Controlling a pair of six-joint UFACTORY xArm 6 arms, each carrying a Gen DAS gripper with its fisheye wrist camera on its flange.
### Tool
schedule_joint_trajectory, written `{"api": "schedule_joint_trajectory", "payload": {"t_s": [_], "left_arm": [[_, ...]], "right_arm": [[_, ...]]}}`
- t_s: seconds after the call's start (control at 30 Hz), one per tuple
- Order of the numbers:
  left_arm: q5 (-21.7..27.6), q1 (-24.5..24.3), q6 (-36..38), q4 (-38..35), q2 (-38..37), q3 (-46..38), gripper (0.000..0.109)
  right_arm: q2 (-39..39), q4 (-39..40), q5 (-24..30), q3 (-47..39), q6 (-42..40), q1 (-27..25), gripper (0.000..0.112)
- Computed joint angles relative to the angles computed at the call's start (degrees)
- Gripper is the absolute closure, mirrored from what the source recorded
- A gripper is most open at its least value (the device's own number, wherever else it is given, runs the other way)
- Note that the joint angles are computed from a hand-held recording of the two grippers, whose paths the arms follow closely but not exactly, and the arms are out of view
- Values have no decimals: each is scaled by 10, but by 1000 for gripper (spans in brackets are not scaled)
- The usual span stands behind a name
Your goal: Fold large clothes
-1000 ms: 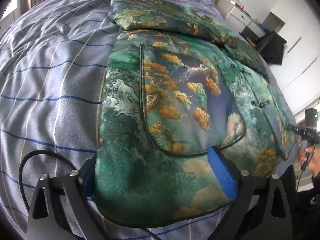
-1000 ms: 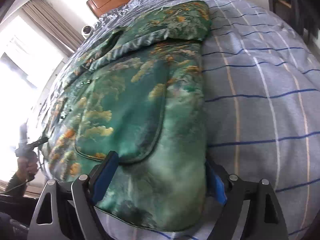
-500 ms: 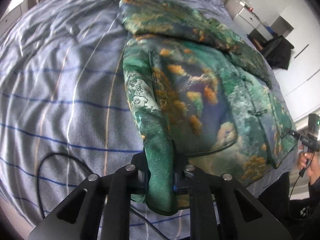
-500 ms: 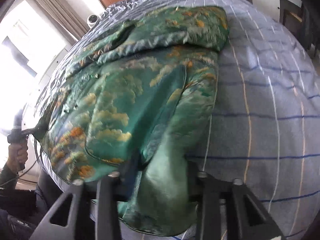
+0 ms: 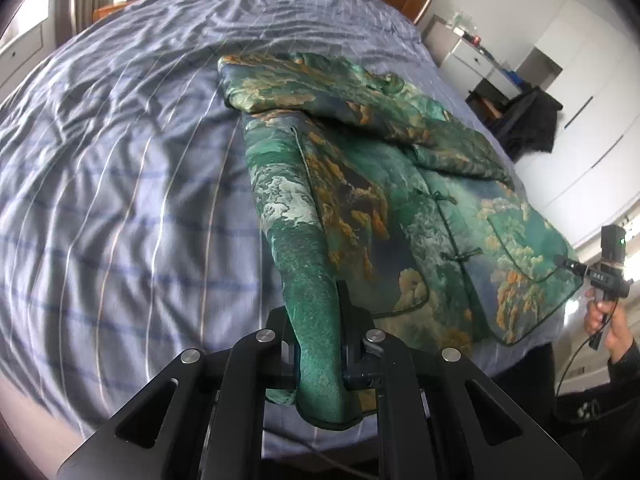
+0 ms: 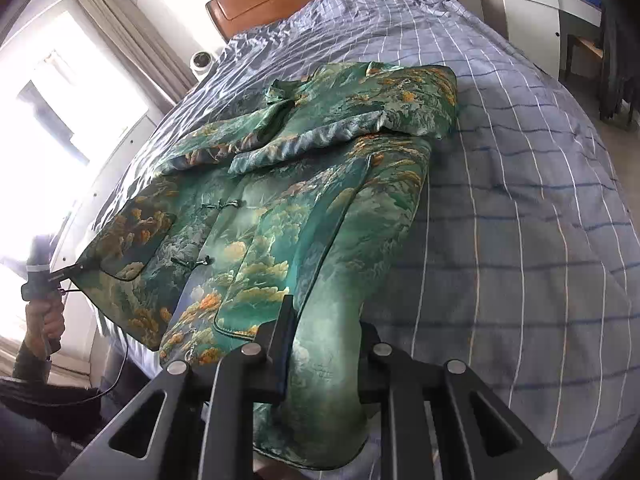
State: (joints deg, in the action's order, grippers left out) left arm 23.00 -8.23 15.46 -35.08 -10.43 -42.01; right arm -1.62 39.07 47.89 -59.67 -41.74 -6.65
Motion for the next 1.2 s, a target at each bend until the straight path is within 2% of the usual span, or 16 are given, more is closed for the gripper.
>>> {"api": "schedule_joint_trajectory", "payload": {"t_s": [0.13, 0.17, 0.27, 0.33, 0.43, 0.5, 0.57, 0.63, 0.7, 0.77, 0.83, 0.9, 1.0, 1.03, 1.2], "left_arm": [[35, 9, -30, 10, -73, 62, 98], [51, 13, -43, 15, -110, 86, 98], [97, 18, -91, 39, -199, 128, 98], [121, 31, -110, 27, -258, 140, 98], [113, 47, -91, -21, -263, 116, 98], [91, 55, -28, -89, -213, 65, 98], [68, 59, 9, -124, -145, 5, 98], [43, 61, 36, -144, -60, -67, 98], [37, 67, 56, -157, 36, -153, 98], [41, 71, 43, -150, 113, -226, 98], [32, 68, -2, -106, 187, -293, 98], [24, 60, -69, -24, 252, -350, 97], [27, 49, -167, 103, 311, -402, 88], [33, 48, -186, 126, 328, -419, 82], [41, 49, -166, 105, 342, -440, 44]], "right_arm": [[-32, -19, 49, 18, 3, -22, 92], [-43, -23, 69, 23, 7, -30, 92], [-84, -18, 152, 33, 17, -61, 93], [-110, -11, 207, 30, 15, -80, 94], [-122, 27, 264, 4, 18, -101, 95], [-99, 59, 266, -35, 25, -103, 95], [-43, 111, 256, -96, 25, -101, 95], [19, 139, 229, -156, 35, -92, 95], [93, 153, 194, -227, 57, -77, 95], [180, 157, 166, -309, 91, -63, 95], [246, 152, 150, -371, 124, -53, 95], [310, 141, 134, -431, 170, -41, 95], [370, 131, 103, -467, 207, -25, 95], [382, 133, 95, -469, 224, -24, 95], [438, 167, 92, -498, 304, -25, 88]]}}
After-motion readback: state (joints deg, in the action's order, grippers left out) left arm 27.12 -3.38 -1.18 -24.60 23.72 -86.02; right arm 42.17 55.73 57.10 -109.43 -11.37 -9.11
